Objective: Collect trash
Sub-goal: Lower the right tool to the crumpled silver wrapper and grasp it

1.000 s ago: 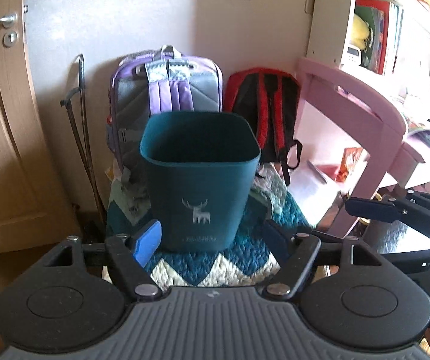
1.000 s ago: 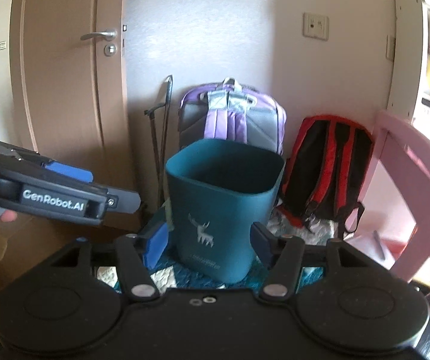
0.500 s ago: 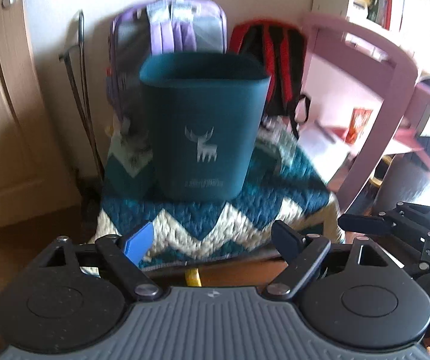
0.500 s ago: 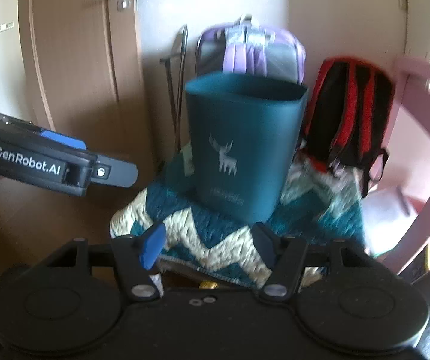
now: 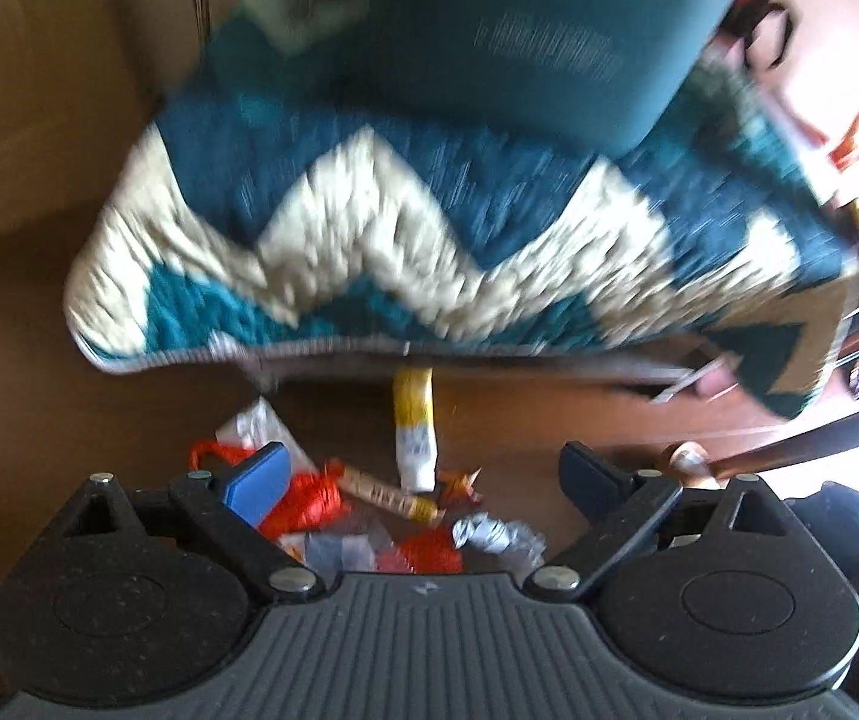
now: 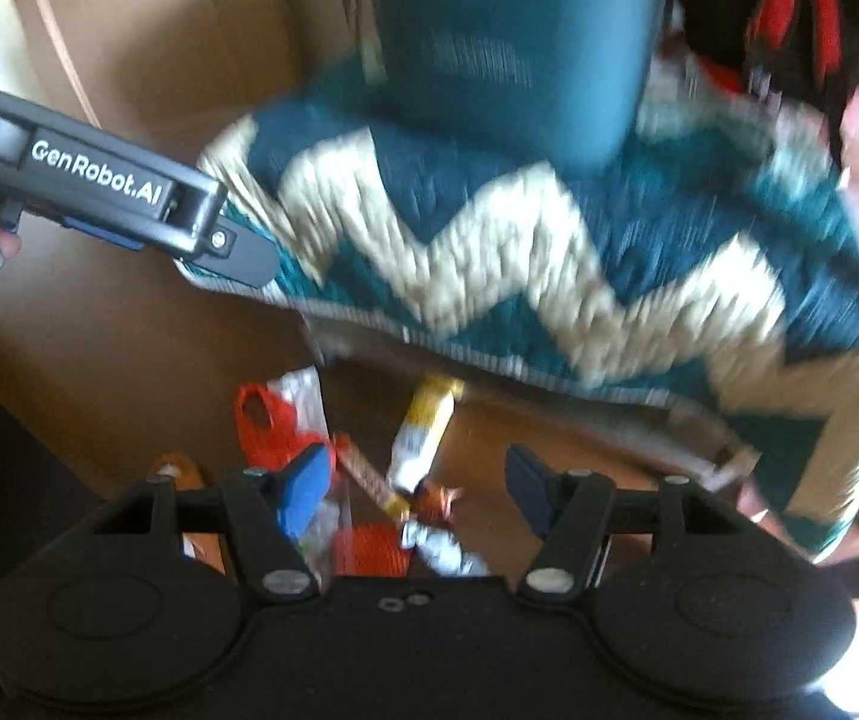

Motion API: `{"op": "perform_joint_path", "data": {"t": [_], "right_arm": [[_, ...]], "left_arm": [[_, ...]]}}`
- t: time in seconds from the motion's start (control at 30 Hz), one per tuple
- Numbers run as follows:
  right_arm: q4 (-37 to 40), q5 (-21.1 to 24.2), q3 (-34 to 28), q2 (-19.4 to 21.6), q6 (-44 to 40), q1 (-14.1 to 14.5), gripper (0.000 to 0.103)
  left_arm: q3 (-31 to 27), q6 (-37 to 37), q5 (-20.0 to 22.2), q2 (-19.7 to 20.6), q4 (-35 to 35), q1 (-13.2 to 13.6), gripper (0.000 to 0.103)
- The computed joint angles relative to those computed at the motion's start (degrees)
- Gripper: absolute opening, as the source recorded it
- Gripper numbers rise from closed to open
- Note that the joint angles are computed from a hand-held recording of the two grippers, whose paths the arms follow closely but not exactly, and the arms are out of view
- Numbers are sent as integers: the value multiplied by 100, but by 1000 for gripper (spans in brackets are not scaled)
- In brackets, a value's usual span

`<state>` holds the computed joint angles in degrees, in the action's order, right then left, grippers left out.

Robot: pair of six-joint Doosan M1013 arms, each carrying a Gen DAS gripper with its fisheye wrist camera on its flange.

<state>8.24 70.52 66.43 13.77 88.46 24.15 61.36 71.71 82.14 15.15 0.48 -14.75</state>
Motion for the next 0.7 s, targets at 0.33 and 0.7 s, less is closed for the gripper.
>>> {"op": "perform_joint_path", "data": {"t": [0.33,0.7], "right_arm": [[-317,280,395,597,-212,33,64],[-427,795,730,1210,-1225,110,64]], "left_arm": [[495,283,-402,639,88,-18,97],[800,491,-423,1229,12,23,97]]}}
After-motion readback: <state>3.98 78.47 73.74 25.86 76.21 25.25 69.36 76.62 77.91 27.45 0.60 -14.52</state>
